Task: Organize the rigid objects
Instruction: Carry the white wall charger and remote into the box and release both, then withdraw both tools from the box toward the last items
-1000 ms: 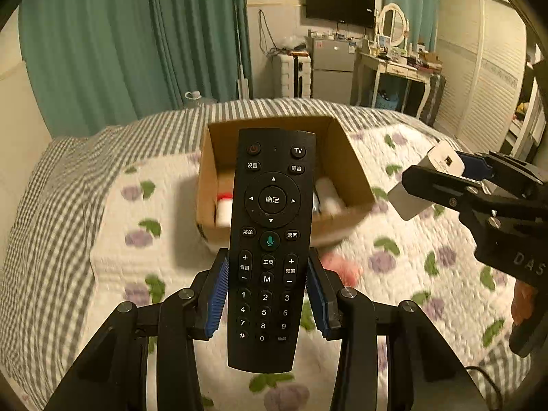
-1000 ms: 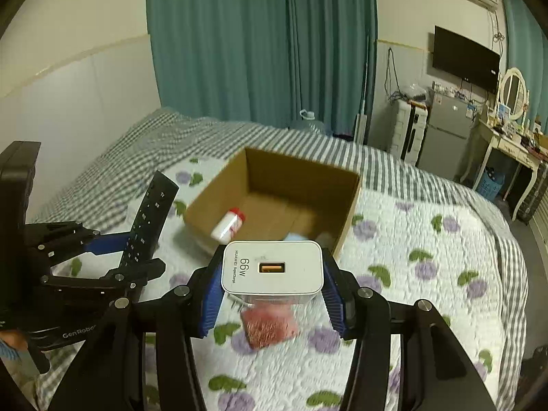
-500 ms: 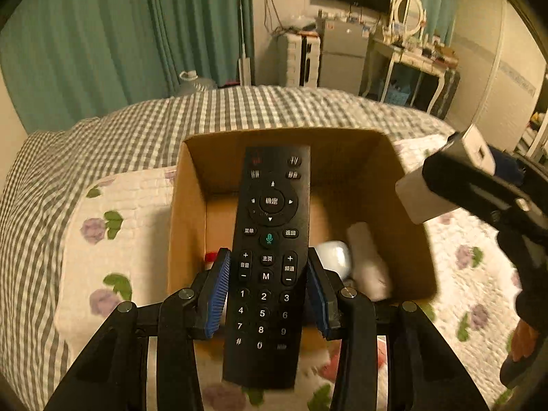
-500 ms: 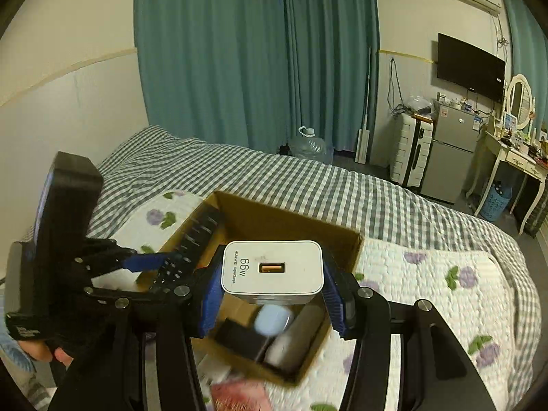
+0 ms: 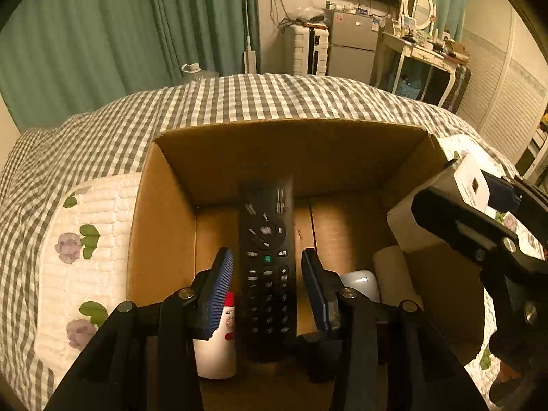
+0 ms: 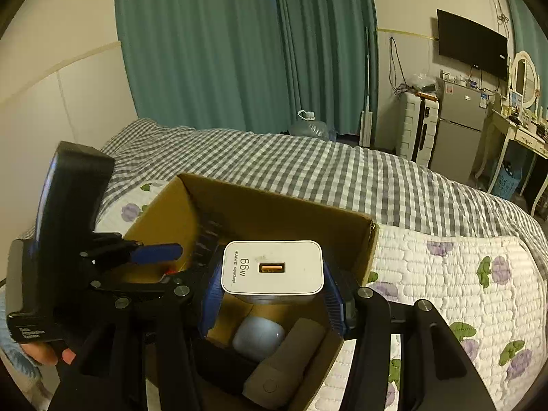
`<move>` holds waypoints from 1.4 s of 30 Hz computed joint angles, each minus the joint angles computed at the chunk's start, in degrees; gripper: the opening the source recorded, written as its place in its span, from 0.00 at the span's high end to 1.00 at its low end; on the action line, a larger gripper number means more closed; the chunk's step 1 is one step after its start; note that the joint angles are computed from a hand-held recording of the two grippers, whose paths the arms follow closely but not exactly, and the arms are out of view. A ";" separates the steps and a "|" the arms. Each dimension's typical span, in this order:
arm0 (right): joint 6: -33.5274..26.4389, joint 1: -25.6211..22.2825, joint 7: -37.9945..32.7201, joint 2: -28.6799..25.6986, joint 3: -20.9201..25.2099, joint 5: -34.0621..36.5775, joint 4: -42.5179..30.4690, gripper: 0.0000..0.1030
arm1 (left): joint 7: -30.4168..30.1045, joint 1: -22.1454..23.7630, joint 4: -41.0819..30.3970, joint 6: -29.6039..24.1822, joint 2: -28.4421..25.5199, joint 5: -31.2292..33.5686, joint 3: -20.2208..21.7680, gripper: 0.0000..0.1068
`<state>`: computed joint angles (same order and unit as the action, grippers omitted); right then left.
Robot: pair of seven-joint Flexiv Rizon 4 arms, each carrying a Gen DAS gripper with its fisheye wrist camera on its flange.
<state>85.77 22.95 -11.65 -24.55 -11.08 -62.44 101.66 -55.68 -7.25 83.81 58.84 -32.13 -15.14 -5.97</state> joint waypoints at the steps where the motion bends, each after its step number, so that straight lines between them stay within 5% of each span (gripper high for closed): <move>1: 0.09 0.06 0.37 0.12 -0.20 -0.26 0.13 0.51 | -0.45 -0.28 0.07 0.05 0.21 0.50 0.46 0.53; 7: -0.23 -0.16 2.21 0.36 -0.47 -2.54 0.39 0.51 | -1.69 0.62 2.28 1.58 2.30 -0.39 0.51 0.50; 17: -7.89 -0.52 -8.95 -4.14 4.24 8.54 -4.68 0.50 | 3.18 3.09 11.13 9.28 7.50 -4.69 -1.63 0.45; 18: -7.54 0.02 -8.83 -4.14 3.57 8.86 -4.62 0.43 | 3.60 3.18 11.71 9.59 7.82 -4.98 -1.68 0.45; 20: -4.67 2.11 -3.42 -3.12 -0.54 4.90 -3.13 0.27 | 4.05 3.20 12.83 10.00 8.62 -5.48 -1.65 0.45; 25: 0.62 4.28 12.16 3.48 -6.96 -10.86 2.71 0.26 | 4.75 3.59 17.07 10.98 11.81 -7.00 -1.29 0.45; 28: -1.96 3.54 15.50 8.11 -5.22 -15.11 5.80 0.24 | 5.98 4.21 20.52 11.42 14.57 -8.96 -1.22 0.45; 33: -5.33 1.47 23.03 15.72 -1.30 -25.07 11.69 0.07 | 9.51 4.49 27.13 14.82 19.03 -11.87 -0.59 0.39; 42: -14.96 0.80 9.35 15.67 11.42 -8.44 19.84 0.06 | 16.54 3.73 37.45 19.55 22.71 -19.06 -0.03 0.38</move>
<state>70.82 23.75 -2.29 -8.88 0.33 -70.87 121.49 -39.14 -3.52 121.26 78.39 -9.43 -34.20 -6.00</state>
